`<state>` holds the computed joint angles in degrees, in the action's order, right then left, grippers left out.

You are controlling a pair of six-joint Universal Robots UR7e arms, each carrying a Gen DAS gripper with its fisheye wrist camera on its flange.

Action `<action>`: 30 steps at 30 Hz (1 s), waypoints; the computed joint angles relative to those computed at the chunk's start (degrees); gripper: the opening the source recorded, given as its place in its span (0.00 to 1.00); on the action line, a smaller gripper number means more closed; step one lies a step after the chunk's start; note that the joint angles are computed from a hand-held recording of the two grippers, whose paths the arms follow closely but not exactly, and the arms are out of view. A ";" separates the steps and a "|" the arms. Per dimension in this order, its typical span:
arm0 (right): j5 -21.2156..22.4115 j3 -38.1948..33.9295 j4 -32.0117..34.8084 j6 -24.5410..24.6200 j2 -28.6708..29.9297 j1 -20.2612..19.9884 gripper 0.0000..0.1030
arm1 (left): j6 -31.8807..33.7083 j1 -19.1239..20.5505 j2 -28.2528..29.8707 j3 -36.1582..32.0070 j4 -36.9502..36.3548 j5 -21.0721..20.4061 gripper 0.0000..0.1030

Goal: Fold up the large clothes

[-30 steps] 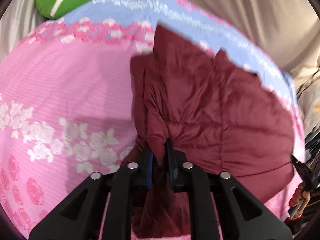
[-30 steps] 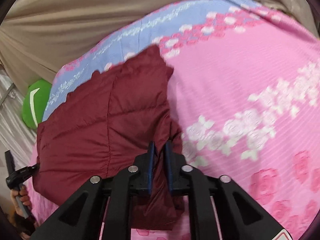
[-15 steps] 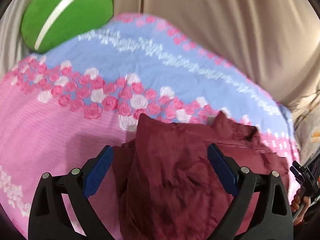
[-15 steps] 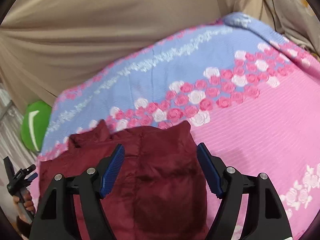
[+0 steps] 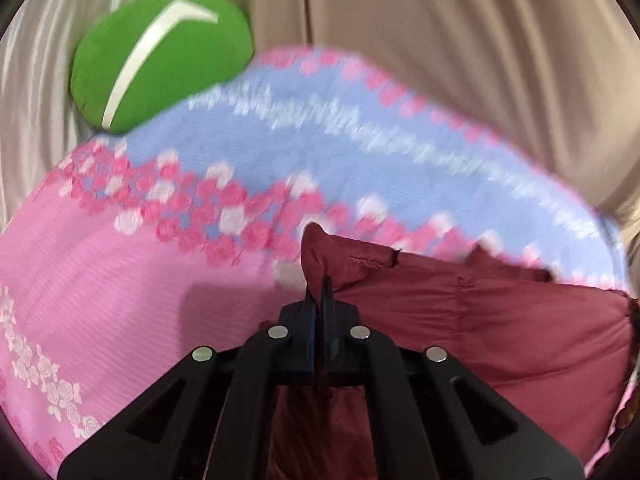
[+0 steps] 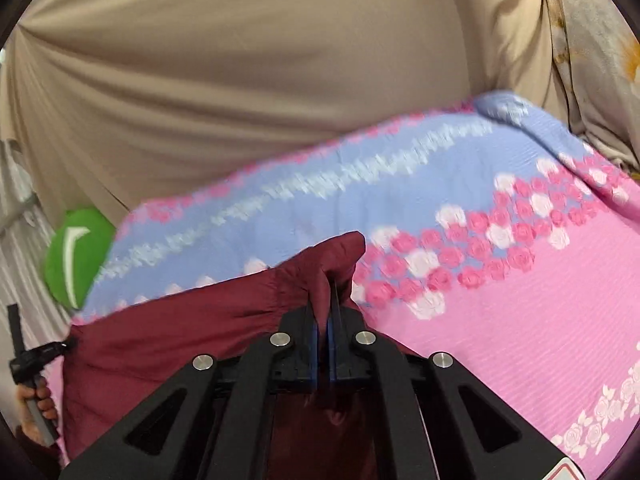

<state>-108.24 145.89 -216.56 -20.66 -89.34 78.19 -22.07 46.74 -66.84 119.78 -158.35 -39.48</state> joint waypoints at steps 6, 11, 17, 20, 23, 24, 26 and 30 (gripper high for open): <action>-3.61 -3.33 6.62 2.67 5.98 -6.05 0.04 | -0.41 2.94 5.48 -0.23 0.38 4.15 0.00; -11.05 0.07 -7.03 -1.79 6.57 1.71 0.17 | -0.60 -0.89 1.21 3.58 -2.93 7.94 0.06; -11.16 5.55 -7.21 -4.65 7.49 16.06 0.23 | 2.56 -13.14 -4.57 9.49 -3.59 3.98 0.11; -5.56 6.69 -1.35 -3.14 12.00 19.82 0.23 | 4.90 -16.16 -3.28 9.92 -2.17 -8.14 0.13; -1.07 7.34 2.05 -2.78 16.10 20.44 0.22 | 4.39 -17.16 0.30 10.33 -0.73 -15.35 0.14; -1.08 7.71 1.13 -2.95 17.99 20.29 0.22 | 3.65 -17.49 1.39 10.75 -0.12 -15.27 0.14; -3.22 8.34 -1.01 -3.03 20.77 19.67 0.21 | 2.22 -17.78 3.04 11.75 0.40 -13.44 0.14; -4.34 12.60 -5.04 -1.74 18.04 11.85 0.04 | -1.47 -16.93 0.36 14.43 2.67 -10.57 0.14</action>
<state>-112.58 158.49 -221.60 -22.40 -71.30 90.04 -23.54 29.80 -66.48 134.21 -155.68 -50.06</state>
